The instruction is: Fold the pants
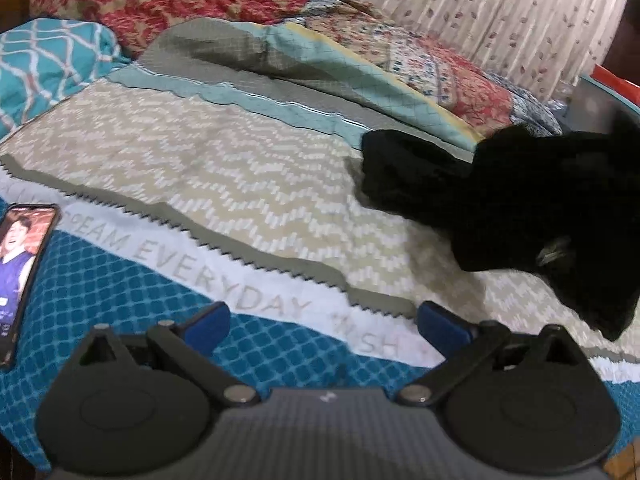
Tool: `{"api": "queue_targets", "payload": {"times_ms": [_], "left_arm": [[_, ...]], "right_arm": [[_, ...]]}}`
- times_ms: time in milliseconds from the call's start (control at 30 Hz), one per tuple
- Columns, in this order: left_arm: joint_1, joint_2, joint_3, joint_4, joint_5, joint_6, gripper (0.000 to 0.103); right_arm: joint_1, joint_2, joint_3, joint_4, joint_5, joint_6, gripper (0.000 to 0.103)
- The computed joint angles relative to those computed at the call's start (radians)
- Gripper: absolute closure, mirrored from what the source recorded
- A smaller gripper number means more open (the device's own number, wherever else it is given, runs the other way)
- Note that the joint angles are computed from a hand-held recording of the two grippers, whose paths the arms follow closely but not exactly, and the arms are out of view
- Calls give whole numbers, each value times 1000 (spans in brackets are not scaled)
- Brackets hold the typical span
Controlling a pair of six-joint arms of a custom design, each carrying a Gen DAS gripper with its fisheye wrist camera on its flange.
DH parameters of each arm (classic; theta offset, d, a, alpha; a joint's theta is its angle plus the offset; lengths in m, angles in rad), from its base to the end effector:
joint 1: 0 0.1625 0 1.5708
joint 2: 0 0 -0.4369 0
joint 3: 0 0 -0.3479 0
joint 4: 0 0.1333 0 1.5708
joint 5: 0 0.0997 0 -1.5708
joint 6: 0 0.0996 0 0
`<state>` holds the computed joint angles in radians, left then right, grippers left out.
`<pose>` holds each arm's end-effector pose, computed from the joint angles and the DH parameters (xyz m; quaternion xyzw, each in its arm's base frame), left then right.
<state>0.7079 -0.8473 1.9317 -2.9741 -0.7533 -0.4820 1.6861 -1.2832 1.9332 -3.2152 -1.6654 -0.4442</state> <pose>-0.2975 -0.5257 0.1490 0.1095 0.9015 -0.3584 0.2162 0.1850 -0.5205 0.4005 0.2207 -0.8500 0.4632 0.1190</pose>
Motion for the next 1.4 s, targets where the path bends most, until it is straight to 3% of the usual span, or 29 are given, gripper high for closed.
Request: {"api": "queue_targets", "payload": {"times_ms": [67, 200, 333, 400, 500, 600, 733, 900, 967, 1000, 1033, 1067, 1100, 1167, 1300, 1400], "left_arm": [[0, 16, -26, 11, -27, 14, 0], [0, 60, -106, 27, -54, 72, 0], [8, 124, -237, 69, -54, 132, 0], [27, 157, -316, 118, -90, 127, 0], [53, 215, -430, 194, -135, 96, 0], [76, 270, -524, 263, -153, 70, 0], [103, 358, -684, 390, -107, 45, 0], [178, 488, -957, 606, -266, -100, 2], [179, 542, -1036, 668, -255, -123, 24], [165, 566, -1069, 711, -187, -110, 51], [156, 576, -1082, 728, -148, -85, 67], [153, 568, -1068, 717, -150, -80, 73], [157, 547, -1039, 682, -185, -79, 88], [159, 474, -942, 577, -234, -92, 88], [139, 278, -682, 331, -241, -65, 88], [117, 111, -489, 238, -224, -100, 88]], "right_arm": [[-21, -59, 42, -94, -25, 49, 88], [-53, -157, 116, -282, -168, 116, 88], [-85, -210, 152, -474, -307, 165, 88], [-116, -237, 163, -539, -350, 227, 88], [-140, -235, 167, -650, -425, 222, 88], [-155, -221, 163, -707, -478, 212, 88], [-174, -197, 151, -799, -544, 174, 88], [-239, -235, 189, -777, -536, 237, 88], [-248, -237, 194, -747, -538, 248, 88], [-249, -235, 193, -733, -544, 253, 88], [-252, -235, 194, -718, -544, 262, 88], [-256, -239, 197, -702, -540, 273, 88], [-260, -245, 200, -680, -533, 287, 87], [-262, -255, 201, -633, -520, 301, 87], [-260, -267, 209, -577, -499, 321, 87], [-276, -293, 229, -516, -445, 376, 87]]}}
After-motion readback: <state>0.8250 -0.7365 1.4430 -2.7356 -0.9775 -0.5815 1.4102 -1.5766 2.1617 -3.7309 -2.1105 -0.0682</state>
